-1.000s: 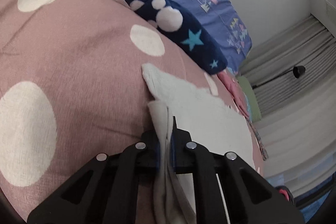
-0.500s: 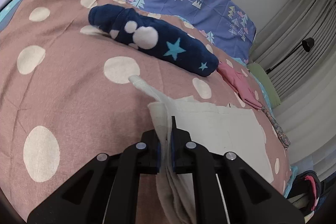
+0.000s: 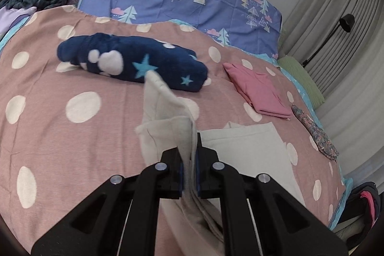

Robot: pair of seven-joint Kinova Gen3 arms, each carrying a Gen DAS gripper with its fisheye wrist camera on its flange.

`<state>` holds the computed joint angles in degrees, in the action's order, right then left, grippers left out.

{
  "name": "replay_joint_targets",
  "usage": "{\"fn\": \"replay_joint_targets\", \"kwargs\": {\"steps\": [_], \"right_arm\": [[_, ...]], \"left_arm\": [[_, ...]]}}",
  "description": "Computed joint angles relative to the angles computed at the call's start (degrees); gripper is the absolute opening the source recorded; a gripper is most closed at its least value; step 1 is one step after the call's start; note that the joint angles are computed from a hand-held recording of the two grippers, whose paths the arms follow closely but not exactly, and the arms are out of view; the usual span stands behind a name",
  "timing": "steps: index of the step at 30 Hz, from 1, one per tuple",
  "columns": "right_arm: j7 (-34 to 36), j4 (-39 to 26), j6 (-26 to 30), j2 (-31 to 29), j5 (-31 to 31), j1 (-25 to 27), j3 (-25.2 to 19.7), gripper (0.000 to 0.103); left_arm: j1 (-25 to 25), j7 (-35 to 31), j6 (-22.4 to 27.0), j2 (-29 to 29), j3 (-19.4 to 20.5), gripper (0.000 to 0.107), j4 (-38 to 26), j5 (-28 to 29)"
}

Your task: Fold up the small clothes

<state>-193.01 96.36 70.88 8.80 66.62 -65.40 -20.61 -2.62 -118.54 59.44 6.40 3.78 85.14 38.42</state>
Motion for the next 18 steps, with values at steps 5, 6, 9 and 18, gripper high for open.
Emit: {"fn": "replay_joint_targets", "kwargs": {"steps": [5, 6, 9, 18], "right_arm": [[-8.7, 8.3, -1.7, -6.6, -1.2, 2.6, -2.0, 0.003], [-9.9, 9.5, -1.5, -7.5, -1.4, 3.3, -2.7, 0.003], [-14.7, 13.9, -0.9, -11.2, -2.8, 5.3, -5.0, 0.003], [-24.8, 24.3, -2.3, -21.4, -9.2, 11.7, -10.2, 0.003]], "left_arm": [[7.1, 8.0, -3.5, 0.1, 3.2, 0.007, -1.9, -8.1], [8.4, 9.4, -3.9, 0.4, 3.6, 0.007, -2.4, -9.5], [13.4, 14.7, -5.9, 1.4, 5.4, 0.007, -3.7, -15.0], [29.2, 29.6, -5.1, 8.7, 7.9, 0.007, -11.3, -34.2]]}}
